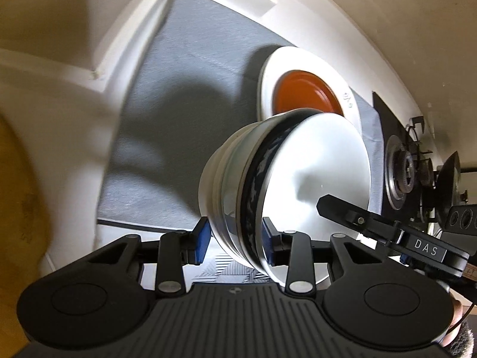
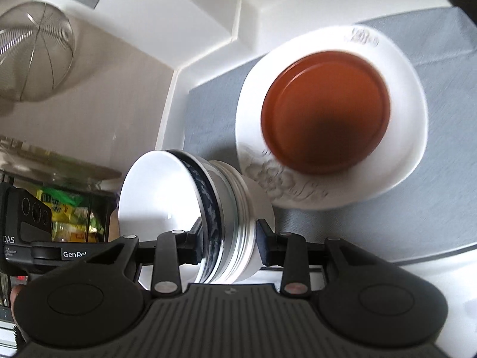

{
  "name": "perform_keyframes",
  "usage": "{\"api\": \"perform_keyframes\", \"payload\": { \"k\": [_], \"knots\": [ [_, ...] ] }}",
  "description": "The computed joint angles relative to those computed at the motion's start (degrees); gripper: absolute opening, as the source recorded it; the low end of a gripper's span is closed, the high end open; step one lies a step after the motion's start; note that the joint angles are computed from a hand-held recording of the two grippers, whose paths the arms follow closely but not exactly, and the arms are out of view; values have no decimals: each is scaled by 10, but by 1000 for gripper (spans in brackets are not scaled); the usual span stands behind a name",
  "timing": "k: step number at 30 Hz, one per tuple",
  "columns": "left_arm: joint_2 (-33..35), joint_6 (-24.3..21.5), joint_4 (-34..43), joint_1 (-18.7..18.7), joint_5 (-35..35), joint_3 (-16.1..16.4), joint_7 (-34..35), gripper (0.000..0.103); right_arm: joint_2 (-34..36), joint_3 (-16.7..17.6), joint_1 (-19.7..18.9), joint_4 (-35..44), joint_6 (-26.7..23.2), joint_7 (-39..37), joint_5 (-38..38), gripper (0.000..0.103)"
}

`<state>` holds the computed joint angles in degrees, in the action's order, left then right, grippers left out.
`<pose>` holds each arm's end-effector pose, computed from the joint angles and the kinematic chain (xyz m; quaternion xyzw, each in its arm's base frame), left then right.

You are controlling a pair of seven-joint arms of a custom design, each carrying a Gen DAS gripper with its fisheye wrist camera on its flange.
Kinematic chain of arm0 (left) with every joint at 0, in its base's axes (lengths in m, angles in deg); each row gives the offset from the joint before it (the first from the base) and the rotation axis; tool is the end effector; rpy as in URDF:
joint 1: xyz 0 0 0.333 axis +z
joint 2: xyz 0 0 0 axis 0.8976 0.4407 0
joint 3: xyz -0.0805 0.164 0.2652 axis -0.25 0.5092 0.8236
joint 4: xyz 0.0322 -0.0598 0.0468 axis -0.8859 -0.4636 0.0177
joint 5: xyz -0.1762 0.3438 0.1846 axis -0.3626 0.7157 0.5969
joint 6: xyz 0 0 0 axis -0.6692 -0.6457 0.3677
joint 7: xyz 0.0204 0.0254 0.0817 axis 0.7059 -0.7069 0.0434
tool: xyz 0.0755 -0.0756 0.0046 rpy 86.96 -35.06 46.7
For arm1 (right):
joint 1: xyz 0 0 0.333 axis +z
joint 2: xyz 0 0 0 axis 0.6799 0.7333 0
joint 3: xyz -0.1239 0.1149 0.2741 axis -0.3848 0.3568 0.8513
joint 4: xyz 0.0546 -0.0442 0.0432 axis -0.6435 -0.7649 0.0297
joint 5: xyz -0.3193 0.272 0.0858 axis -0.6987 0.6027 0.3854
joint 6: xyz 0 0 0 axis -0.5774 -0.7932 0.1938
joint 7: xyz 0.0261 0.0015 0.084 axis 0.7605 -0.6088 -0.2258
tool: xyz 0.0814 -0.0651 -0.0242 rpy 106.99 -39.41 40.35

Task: Organize plates and bowls
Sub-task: 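Lower the bowl stack onto the brown plate and open the grippers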

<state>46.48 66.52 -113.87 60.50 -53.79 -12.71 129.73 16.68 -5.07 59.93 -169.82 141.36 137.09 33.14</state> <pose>0.6403 -0.1883 0.4952 0.6119 -0.7511 0.1767 0.1740 0.5176 0.1225 0.4826 -0.4873 0.7921 0.0845 0.3577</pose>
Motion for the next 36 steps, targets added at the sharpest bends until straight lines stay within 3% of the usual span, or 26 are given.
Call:
{"api": "perform_keyframes", "payload": {
  "k": [8, 22, 36],
  "knots": [
    [21, 2, 43, -8, 1, -7, -9, 39, -1, -7, -13, 14, 14, 3, -18, 39],
    [124, -15, 184, -36, 28, -35, -42, 40, 17, -25, -53, 33, 40, 8, -54, 39],
    [179, -28, 246, -63, 79, -39, -74, 41, 58, -29, -70, 34, 68, -35, 5, 39]
  ]
}}
